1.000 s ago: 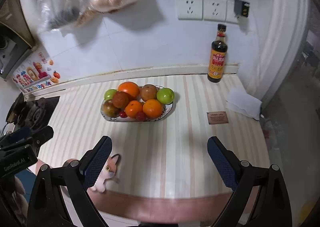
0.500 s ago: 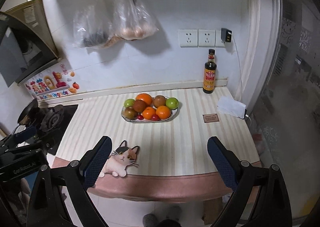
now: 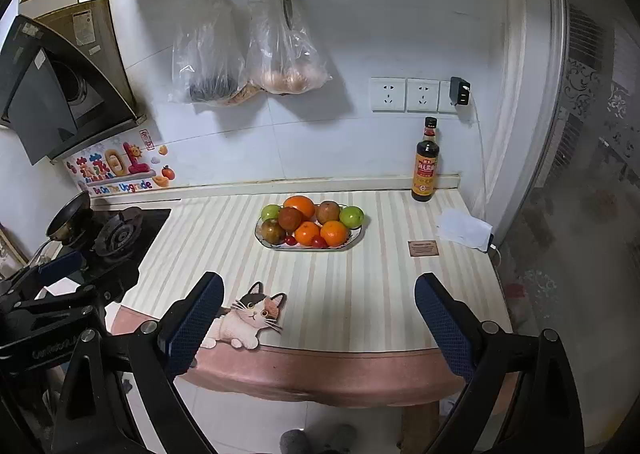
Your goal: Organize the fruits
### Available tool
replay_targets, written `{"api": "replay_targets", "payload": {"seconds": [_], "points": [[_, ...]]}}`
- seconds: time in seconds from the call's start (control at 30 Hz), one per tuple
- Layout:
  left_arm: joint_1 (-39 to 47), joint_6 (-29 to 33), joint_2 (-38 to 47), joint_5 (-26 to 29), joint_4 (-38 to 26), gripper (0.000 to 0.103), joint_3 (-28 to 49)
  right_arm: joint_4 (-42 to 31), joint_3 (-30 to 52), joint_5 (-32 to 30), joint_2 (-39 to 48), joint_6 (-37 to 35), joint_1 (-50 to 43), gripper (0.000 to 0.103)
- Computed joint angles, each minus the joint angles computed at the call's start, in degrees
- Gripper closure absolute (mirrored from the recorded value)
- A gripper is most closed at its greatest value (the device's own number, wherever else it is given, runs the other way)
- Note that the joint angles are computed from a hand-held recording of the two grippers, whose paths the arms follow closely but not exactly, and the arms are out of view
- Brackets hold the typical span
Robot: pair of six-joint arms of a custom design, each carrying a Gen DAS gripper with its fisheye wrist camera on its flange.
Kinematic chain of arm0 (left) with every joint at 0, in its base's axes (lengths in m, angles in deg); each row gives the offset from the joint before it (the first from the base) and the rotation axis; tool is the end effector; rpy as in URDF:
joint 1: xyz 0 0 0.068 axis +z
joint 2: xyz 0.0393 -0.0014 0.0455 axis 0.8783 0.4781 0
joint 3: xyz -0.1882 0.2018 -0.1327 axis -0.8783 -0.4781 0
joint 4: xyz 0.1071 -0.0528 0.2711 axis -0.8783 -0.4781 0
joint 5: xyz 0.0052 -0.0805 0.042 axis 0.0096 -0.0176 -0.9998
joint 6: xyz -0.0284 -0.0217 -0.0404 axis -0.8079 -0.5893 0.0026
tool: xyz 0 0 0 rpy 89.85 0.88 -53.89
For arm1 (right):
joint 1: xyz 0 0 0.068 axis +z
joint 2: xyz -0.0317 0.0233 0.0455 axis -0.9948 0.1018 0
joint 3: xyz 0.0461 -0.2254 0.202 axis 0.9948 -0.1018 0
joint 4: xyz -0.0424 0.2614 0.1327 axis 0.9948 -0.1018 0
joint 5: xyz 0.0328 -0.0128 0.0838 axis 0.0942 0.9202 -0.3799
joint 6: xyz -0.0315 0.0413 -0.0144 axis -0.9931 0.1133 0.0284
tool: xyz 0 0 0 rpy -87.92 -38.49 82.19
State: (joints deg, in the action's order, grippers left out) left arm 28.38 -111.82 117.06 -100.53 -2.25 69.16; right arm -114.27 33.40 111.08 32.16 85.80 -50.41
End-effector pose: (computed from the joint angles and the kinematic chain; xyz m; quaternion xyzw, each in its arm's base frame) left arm 0.3084 -0.1876 0.4398 0.0195 0.9265 -0.0354 0.3741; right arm 0.2317 0.1382 0.4636 0.0054 0.9099 0.0229 0.4143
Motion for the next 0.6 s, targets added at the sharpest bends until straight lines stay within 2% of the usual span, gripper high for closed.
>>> {"api": "replay_targets", "payload": {"seconds": [0.13,0.3,0.37,0.6], "points": [[-0.08,-0.68,0.89,-0.59,-0.58,0.007,1.48,0.21,0.46,-1.12,0.39,-0.44,-0.85,0.004],[1.29,-0.71,3.61,-0.46,-0.78,0.007,4.12,1.91,2.35,-5.33,3.34,-3.11,-5.47,0.004],[2.25,-0.34,5.53,0.17,-1.12,0.0,5.85,2.95,3.25,-7.1,5.23,-4.12,-7.49,0.004],[5.39,0.6,14.51,0.56,-2.59,0.0,14.16,5.25,7.68,-10.63,13.95,-6.77,-12.93,0.004]]}}
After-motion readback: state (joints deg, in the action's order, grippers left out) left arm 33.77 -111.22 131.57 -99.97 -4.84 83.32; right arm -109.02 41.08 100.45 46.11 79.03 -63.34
